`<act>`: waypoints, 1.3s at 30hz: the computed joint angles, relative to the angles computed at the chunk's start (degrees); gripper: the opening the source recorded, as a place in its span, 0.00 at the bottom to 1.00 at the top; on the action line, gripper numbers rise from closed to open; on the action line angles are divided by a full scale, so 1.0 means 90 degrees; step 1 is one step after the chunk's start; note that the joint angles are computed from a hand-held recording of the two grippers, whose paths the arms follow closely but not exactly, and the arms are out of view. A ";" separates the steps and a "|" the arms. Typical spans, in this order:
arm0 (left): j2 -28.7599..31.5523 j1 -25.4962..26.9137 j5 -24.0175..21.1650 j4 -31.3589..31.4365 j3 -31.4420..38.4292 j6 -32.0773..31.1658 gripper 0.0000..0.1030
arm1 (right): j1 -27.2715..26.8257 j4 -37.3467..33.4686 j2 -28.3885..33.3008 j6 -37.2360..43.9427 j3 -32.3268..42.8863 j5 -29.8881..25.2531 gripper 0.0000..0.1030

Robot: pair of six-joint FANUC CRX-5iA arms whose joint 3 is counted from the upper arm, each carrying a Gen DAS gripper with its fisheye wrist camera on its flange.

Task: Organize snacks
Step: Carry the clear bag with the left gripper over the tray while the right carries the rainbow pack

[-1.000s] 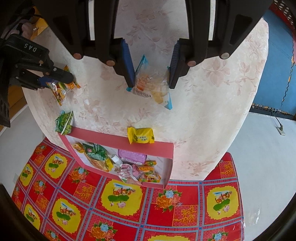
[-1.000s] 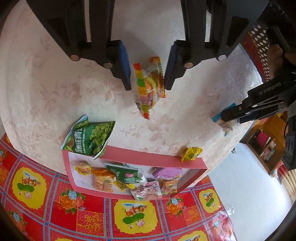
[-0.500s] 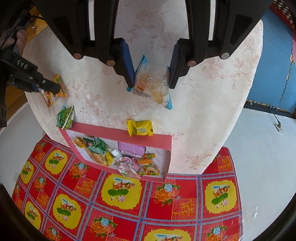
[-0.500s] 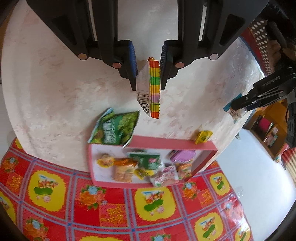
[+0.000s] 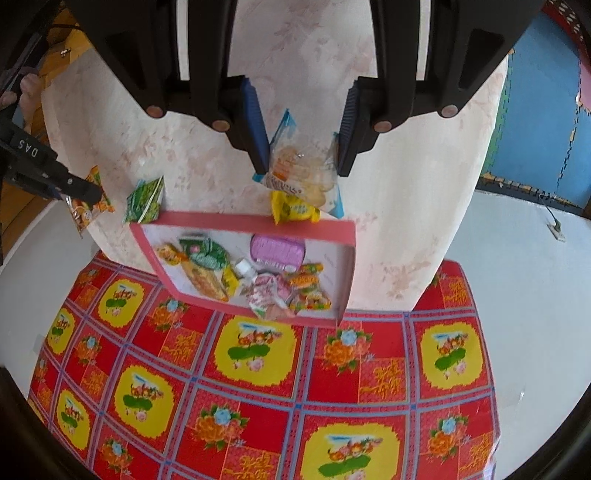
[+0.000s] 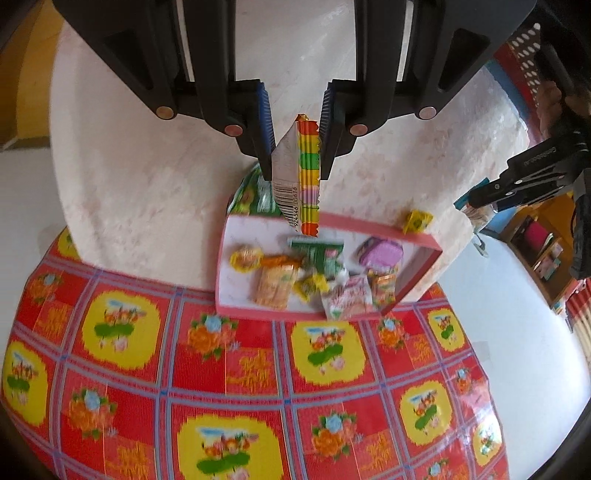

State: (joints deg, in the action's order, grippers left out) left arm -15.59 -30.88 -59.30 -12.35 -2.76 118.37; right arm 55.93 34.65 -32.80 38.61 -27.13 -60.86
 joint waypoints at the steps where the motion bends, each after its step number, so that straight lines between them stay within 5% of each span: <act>1: 0.0038 -0.0005 0.0000 -0.0004 0.0064 -0.0007 0.37 | -0.0035 0.0012 0.0029 0.0067 0.0063 -0.0013 0.22; 39: 0.2185 -0.0102 0.0020 -0.0058 0.2241 0.0132 0.37 | -0.2198 -0.1490 0.2110 0.2207 0.2145 0.0872 0.22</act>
